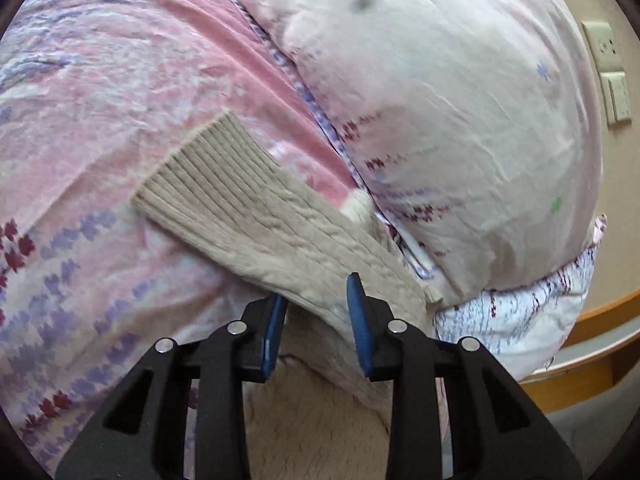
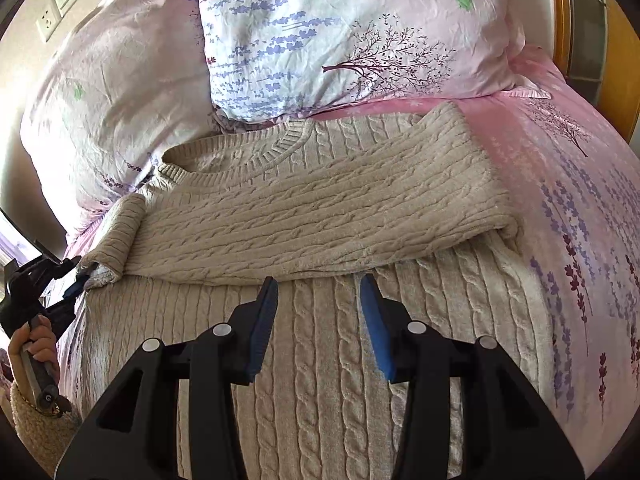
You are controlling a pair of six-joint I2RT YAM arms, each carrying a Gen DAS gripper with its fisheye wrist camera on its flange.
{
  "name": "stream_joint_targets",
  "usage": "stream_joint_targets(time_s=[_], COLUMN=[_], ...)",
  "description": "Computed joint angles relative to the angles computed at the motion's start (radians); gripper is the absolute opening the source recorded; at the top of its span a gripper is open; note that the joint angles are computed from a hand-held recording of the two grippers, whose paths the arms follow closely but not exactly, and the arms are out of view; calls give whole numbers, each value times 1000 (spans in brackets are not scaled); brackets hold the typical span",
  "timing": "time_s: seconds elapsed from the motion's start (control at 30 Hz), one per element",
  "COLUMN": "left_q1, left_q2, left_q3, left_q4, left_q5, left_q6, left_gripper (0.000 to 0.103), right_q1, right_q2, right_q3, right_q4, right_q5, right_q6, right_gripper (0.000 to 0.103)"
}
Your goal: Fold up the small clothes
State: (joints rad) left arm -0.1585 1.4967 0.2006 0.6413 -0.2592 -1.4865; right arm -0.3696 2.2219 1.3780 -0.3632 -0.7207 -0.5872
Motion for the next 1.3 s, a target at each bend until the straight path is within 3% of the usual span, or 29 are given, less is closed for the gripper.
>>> stream_joint_targets(time_s=[0.03,0.07,0.23,0.37,0.47,0.5,0.53,0.6,0.63,0.77,0.87,1.0,1.1,1.17,1.3], left_q1=[11,12,-133,-244,-313,-331,-346,-382,-400,-423,-400,-296,-190,-113,-58], left_q2=[-19,-45,-80,80,277,353,430,549,575,464,288,93,-11,-43,-38], left_q3=[-4,3,197,421,655,754,863,1044,1084,936,735,557,432,363,297], left_q4=[-11,-36,-182,-178,-226,-281,-358,-526,-575,-546,-560,-683,-723,-690,-616], left_q5=[-5,-14,-122,-81,18,64,125,170,167,71,-67,-175,-142,-51,35], left_q6=[0,19,204,374,512,555,607,693,725,753,719,635,592,581,573], left_gripper=[16,12,8,9,9,14,28,41,42,57,58,58,58,58,57], right_q1=[-4,-11,-39,-60,-71,-71,-73,-78,-82,-85,-60,-4,31,48,61], right_q2=[3,7,38,73,104,116,129,155,171,258,330,369,479,530,502], right_q3=[4,10,59,120,169,191,215,262,297,488,646,738,924,1005,928], right_q4=[0,0,2,-17,-35,-47,-60,-92,-126,-364,-554,-553,-658,-709,-636], right_q5=[-4,-7,-25,-32,-28,-26,-27,-32,-43,-125,-163,-135,-116,-107,-95], right_q6=[1,2,26,55,75,83,90,101,100,21,-34,69,145,163,190], right_gripper=[45,45,45,45,45,45,45,45,45,43,36,33,28,25,25])
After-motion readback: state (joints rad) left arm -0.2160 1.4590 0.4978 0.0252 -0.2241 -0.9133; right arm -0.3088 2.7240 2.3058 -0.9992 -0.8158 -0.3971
